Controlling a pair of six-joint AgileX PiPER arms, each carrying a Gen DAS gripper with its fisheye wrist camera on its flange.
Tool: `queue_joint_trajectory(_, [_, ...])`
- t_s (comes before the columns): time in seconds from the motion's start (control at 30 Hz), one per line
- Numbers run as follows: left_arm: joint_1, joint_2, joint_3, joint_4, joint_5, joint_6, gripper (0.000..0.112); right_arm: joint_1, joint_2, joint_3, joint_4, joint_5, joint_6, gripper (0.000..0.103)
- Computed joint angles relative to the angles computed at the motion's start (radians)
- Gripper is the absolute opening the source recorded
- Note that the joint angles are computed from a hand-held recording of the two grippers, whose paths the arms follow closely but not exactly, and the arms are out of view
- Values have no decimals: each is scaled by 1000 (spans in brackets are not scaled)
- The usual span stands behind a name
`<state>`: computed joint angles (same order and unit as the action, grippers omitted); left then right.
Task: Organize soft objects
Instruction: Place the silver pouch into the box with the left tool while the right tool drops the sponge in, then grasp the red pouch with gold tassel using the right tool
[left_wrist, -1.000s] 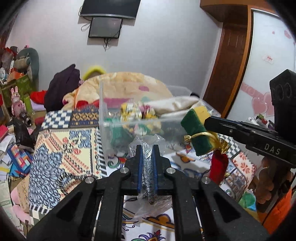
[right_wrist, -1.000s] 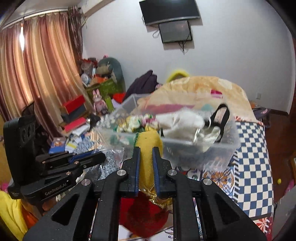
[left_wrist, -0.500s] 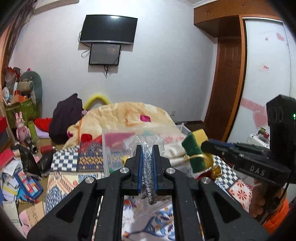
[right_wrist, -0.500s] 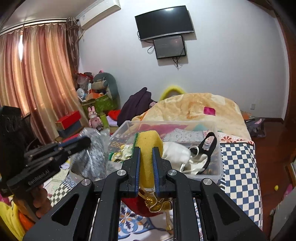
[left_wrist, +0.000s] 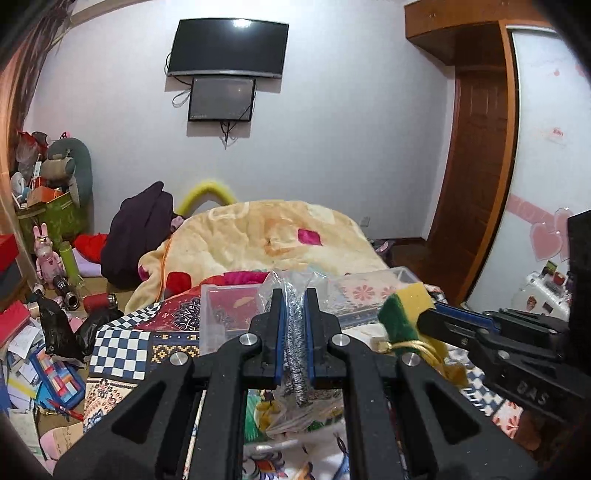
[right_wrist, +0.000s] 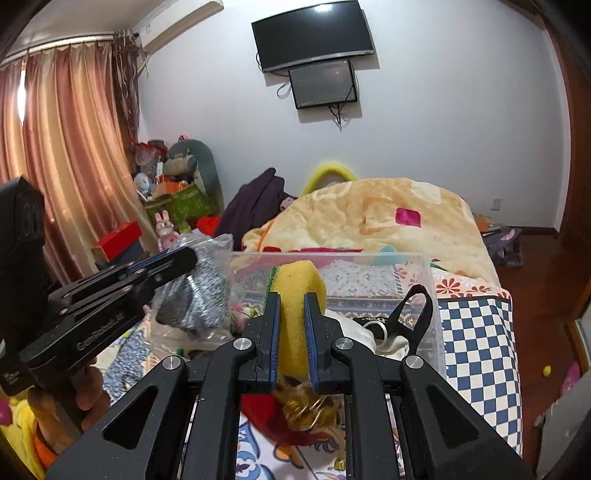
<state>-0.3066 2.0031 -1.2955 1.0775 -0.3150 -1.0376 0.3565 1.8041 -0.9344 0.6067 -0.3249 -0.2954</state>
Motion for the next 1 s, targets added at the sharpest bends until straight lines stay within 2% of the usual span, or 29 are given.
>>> queue_joint_trajectory(0.1, [-10,55,-65,104,36,-113,8,-8,27,-29,41,34,-48,11])
queue_joint_trajectory(0.17, [-10,85,-102,253,44,-264,9,-12,43,-46,86,55,-99,11])
queue_joint_trajectory(0.27, [-21,107,-128,395,71,-383,9,-17,59,-63,137,91,-167,12])
queue_joint_trajectory(0.4, [-16,115,-139,560,36,-529,11,-12,30,-38,170,95,-207,14])
queue_joint_trajectory(0.47, [-1,105,-131,588,-10,-557,15,-15,6,-20,142,102,-180,25])
queue_joint_trajectory(0.5, [3,97,-124,592,-22,-558,16,-10,-12,-2,155,89,-192,28])
queue_joint_trajectory(0.57, [11,68,-86,536,-36,-483,19,8,-55,46,181,44,-218,44])
queue_joint_trajectory(0.6, [14,55,-73,524,-40,-462,22,14,-72,67,173,24,-208,46])
queue_joint_trajectory(0.67, [27,12,-14,445,-64,-358,35,15,-111,121,97,-9,-130,53])
queue_joint_trajectory(0.8, [50,-62,92,298,-114,-172,49,25,-168,199,23,-38,-48,56])
queue_joint_trajectory(0.87, [60,-95,146,237,-140,-96,59,35,-170,220,23,-49,-39,61])
queue_joint_trajectory(1.0, [77,-134,233,150,-180,15,65,46,-145,262,-19,-64,18,61])
